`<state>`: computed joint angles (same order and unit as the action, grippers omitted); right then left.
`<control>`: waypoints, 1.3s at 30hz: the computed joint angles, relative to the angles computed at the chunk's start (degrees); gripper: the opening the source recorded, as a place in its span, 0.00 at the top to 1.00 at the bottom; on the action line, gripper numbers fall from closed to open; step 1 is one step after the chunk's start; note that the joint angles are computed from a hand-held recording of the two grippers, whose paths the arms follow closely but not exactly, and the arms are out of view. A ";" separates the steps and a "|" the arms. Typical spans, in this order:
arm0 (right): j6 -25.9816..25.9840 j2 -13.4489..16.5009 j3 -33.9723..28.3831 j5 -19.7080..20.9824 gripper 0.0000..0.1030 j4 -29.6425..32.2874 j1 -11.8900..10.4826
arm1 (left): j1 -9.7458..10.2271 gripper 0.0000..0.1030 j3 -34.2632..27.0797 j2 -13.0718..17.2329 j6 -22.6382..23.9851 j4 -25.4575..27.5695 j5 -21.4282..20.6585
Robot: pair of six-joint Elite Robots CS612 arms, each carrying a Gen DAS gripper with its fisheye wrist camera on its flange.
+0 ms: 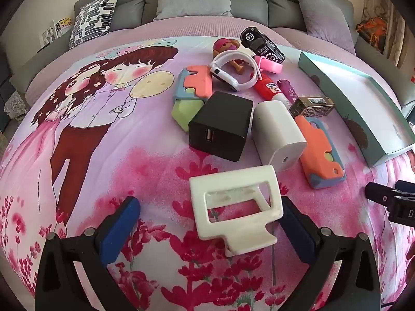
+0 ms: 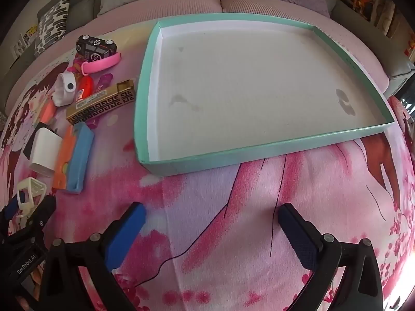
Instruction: Organize rigid objects
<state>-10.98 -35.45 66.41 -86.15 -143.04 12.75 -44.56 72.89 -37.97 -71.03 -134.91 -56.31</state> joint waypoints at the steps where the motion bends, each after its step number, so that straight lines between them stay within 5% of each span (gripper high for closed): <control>1: -0.15 0.04 -0.14 -0.61 0.00 0.28 0.11 | -0.01 0.00 0.00 0.01 0.05 -0.10 0.00; 39: -0.37 -0.03 0.72 0.09 0.00 -2.15 -0.01 | -0.06 0.00 0.55 -0.35 -0.78 -0.58 -0.31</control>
